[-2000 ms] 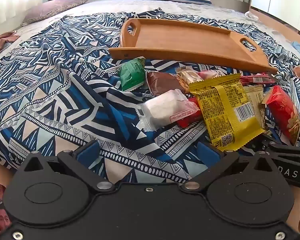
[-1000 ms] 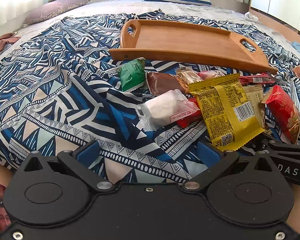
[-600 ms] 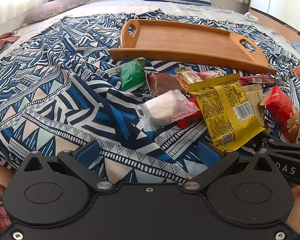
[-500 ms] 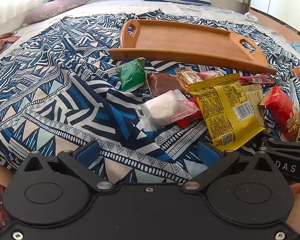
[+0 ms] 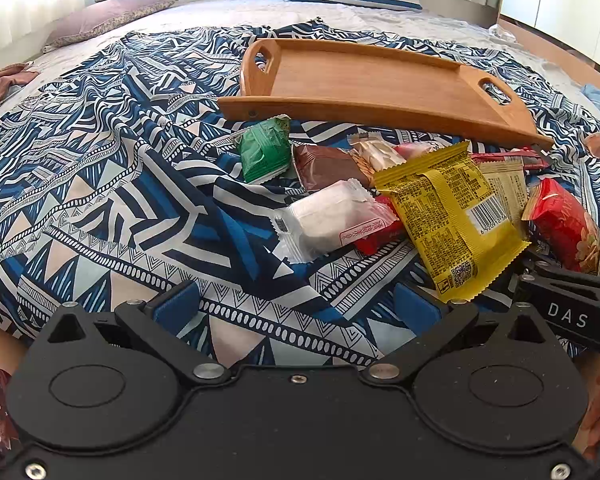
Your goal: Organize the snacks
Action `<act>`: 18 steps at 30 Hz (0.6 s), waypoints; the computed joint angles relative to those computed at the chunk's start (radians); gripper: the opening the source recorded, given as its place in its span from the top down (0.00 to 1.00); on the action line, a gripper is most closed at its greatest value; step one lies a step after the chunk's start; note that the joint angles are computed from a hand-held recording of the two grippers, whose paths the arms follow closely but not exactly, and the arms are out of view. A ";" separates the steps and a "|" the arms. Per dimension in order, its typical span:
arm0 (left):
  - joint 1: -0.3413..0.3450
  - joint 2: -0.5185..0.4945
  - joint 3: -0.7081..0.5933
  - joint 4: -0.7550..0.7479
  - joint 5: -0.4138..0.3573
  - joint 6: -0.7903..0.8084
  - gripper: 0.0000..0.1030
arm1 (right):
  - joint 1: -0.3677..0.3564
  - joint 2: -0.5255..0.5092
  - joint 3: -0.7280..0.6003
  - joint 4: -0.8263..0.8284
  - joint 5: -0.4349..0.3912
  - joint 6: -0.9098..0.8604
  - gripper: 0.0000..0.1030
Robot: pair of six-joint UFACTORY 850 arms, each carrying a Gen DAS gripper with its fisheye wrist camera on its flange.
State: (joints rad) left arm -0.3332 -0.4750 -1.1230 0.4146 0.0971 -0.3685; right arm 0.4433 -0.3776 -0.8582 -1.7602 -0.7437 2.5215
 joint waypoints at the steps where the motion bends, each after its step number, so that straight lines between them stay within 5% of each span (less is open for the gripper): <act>1: 0.001 0.000 0.001 0.005 0.002 -0.002 0.00 | 0.003 -0.001 0.005 -0.017 -0.014 0.019 0.00; 5: 0.001 0.001 0.004 0.030 0.004 -0.028 0.00 | 0.011 -0.007 0.010 0.005 -0.056 0.056 0.00; 12: 0.000 0.002 0.006 0.002 0.005 -0.001 0.00 | -0.041 0.016 -0.032 0.119 0.083 -0.168 0.00; 18: 0.000 0.003 0.006 -0.002 0.004 0.002 0.00 | -0.042 0.010 -0.035 0.116 0.081 -0.183 0.00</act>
State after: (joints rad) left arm -0.3332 -0.4723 -1.1175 0.4123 0.1014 -0.3668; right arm 0.4010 -0.3677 -0.8935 -1.6446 -0.6628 2.3385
